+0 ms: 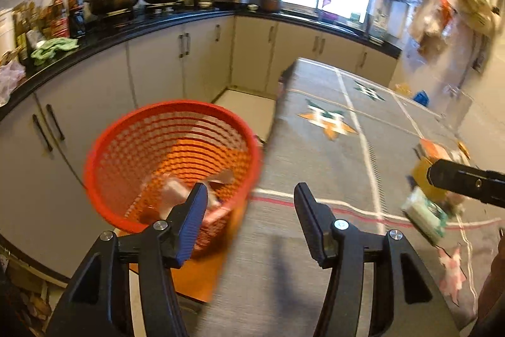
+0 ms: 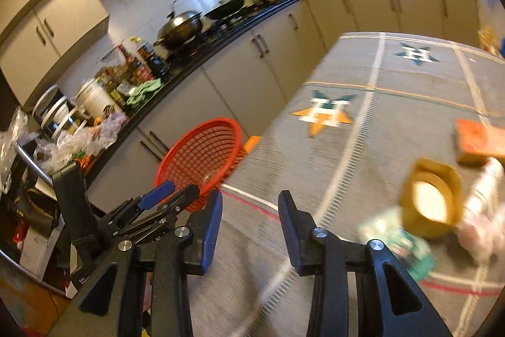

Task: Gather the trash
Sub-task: 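Move both open tools back over the trash pile, then grasp the blue-green cartoon tissue pack with the left tool while the right tool grasps the clear plastic bag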

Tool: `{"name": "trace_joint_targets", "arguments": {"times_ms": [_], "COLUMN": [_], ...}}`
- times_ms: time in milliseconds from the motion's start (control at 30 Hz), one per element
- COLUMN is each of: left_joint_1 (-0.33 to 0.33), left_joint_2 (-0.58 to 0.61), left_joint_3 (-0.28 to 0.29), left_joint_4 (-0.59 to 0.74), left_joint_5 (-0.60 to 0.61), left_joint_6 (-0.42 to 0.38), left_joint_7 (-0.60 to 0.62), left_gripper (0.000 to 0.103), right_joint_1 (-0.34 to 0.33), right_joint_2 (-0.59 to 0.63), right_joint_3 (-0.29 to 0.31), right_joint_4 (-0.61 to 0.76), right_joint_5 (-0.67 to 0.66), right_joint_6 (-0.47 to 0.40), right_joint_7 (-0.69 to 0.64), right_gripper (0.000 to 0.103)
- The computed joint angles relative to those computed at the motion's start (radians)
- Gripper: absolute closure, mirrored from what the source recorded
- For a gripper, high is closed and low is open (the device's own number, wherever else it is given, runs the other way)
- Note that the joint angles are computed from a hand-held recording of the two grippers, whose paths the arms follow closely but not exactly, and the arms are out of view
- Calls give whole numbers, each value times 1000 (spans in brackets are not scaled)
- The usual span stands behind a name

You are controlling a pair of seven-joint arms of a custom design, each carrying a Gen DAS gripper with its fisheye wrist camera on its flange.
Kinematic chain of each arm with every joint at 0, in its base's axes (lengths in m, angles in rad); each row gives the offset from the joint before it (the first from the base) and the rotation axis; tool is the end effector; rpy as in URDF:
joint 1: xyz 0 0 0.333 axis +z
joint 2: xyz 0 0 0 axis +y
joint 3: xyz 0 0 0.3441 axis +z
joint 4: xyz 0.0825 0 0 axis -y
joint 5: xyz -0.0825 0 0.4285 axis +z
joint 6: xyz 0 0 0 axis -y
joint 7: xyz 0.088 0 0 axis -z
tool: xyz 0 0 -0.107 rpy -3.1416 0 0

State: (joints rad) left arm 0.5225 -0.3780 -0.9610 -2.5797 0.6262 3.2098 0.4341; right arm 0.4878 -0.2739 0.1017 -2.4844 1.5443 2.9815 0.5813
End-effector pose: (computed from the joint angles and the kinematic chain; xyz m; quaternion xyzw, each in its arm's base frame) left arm 0.4199 -0.2675 0.4043 -0.6262 0.6568 -0.3414 0.2446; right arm 0.4343 0.2075 0.4283 -0.6702 0.5914 -0.0370 0.4468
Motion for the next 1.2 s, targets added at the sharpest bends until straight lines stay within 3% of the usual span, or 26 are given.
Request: {"name": "trace_joint_targets", "arguments": {"times_ms": [267,367,433,600,733,967,1100,1200], "left_joint_1": [-16,-21,-25,-121,-232,-490,-594,-644], "left_joint_2": [111,200,258,418,526,646,677,665], "left_joint_3": [-93,-139,-159,-143,-85,96,175,225], "left_joint_4": [106,166,200,281,354,505,562,561], "left_joint_5": [95,149,189,178,179,279,320,348], "left_joint_6": [-90,-140,-171,-248,-329,-534,-615,-628], "left_joint_7": [-12,-22,-42,-6,-39,-182,-198,-202], "left_gripper": [47,37,35,33,20,19,19,19], "right_joint_1": [-68,-111,-140,-204,-249,-294,-315,-326], "right_joint_2": [-190,-263,-305,-376,-416,-457,-471,-464], "right_joint_3": [-40,-52,-65,-93,-116,-139,-146,-150], "right_joint_4": [-173,-233,-266,-327,-364,-402,-415,-415], "right_joint_5": [100,114,120,140,142,146,142,144], "right_joint_6": [11,10,2,-34,-80,-126,-138,-144], "right_joint_7": [-30,-23,-18,-22,-29,-43,-44,-47], "right_gripper": [63,63,63,62,62,62,60,59]}}
